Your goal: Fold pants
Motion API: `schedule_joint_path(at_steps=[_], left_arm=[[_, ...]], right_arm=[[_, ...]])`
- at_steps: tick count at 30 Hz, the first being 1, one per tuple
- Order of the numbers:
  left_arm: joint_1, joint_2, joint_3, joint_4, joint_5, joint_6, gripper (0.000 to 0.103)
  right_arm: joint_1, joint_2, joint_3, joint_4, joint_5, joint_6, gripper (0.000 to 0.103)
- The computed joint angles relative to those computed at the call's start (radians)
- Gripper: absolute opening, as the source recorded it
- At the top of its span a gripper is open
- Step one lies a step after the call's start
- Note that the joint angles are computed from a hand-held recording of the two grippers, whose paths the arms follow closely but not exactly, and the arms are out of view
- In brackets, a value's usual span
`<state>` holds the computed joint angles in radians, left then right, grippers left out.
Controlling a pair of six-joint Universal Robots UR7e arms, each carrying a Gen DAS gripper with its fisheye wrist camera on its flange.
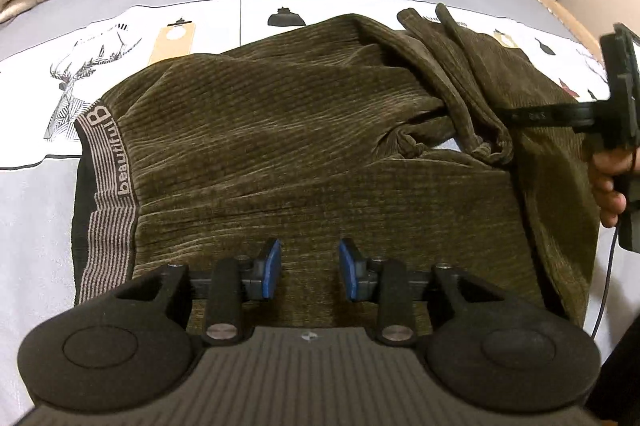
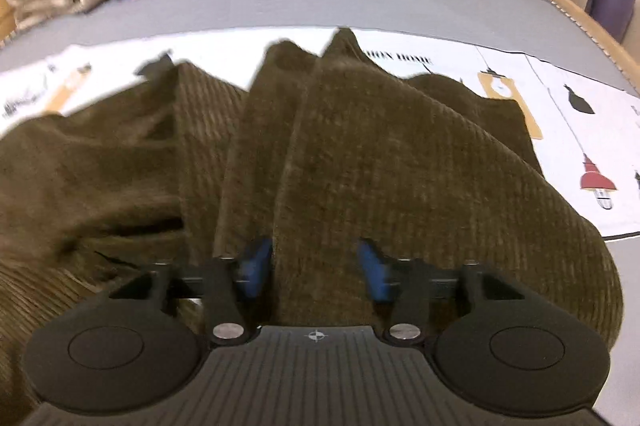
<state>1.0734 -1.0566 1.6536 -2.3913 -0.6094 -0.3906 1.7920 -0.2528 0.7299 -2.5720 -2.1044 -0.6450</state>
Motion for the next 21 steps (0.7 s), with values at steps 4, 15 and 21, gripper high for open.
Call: schedule_joint_path(at_steps=[4, 15, 21], left_arm=[[-0.012, 0.002, 0.002, -0.003, 0.023, 0.003, 0.035], [-0.037, 0.01, 0.045, 0.022, 0.024, -0.01, 0.036], [-0.039, 0.033, 0.031, 0.019, 0.02, 0.016, 0.037]], right_arm=[[-0.007, -0.081, 0.081, -0.052, 0.042, 0.011, 0.007], [-0.102, -0.434, 0.376, 0.118, -0.092, -0.018, 0.006], [-0.157, -0.536, 0.451, 0.272, -0.195, 0.079, 0.007]])
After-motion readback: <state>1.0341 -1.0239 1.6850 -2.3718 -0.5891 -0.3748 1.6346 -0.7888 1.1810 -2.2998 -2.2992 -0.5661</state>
